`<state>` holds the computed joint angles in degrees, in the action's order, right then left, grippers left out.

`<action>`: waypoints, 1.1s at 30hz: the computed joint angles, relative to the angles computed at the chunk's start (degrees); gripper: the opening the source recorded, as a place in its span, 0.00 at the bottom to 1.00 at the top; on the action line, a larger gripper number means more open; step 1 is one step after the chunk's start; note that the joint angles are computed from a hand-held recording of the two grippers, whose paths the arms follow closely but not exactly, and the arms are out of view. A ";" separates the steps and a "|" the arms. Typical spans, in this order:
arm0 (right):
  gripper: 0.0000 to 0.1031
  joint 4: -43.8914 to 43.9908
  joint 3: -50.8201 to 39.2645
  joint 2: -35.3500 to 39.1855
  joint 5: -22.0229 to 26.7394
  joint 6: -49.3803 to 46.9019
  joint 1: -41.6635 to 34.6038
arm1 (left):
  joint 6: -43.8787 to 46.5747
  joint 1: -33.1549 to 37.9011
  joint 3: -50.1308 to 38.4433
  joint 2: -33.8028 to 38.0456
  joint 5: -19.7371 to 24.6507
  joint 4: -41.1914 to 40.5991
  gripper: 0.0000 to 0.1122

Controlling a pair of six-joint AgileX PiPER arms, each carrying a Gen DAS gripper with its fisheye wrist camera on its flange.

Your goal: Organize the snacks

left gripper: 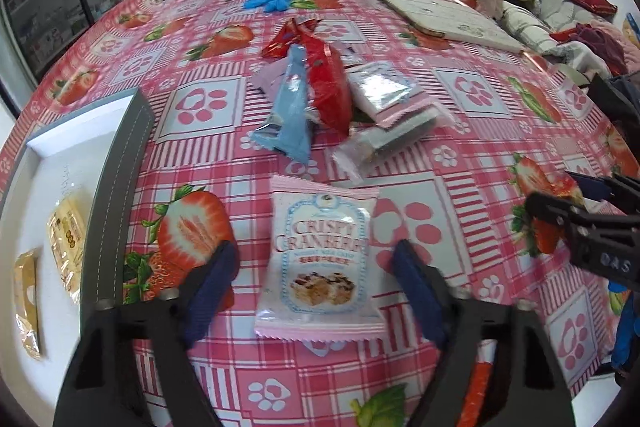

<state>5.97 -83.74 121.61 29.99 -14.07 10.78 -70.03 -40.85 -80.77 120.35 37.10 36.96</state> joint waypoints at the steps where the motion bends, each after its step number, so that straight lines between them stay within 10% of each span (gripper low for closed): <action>1: 0.56 -0.05 -0.56 -0.03 0.84 -0.10 0.26 | 1.55 -0.27 -0.44 -0.10 0.20 -0.79 0.43; 20: 0.46 16.16 -5.76 -2.95 12.51 -8.73 5.13 | 0.99 4.10 15.24 -23.08 -4.07 -3.03 0.39; 33: 0.46 17.14 -39.80 10.98 30.12 -0.55 19.24 | 4.22 17.57 25.83 -36.90 -1.35 -2.58 0.40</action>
<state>23.11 -123.54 132.59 60.11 -14.61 30.02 -65.81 -23.28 -54.94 83.45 35.75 34.38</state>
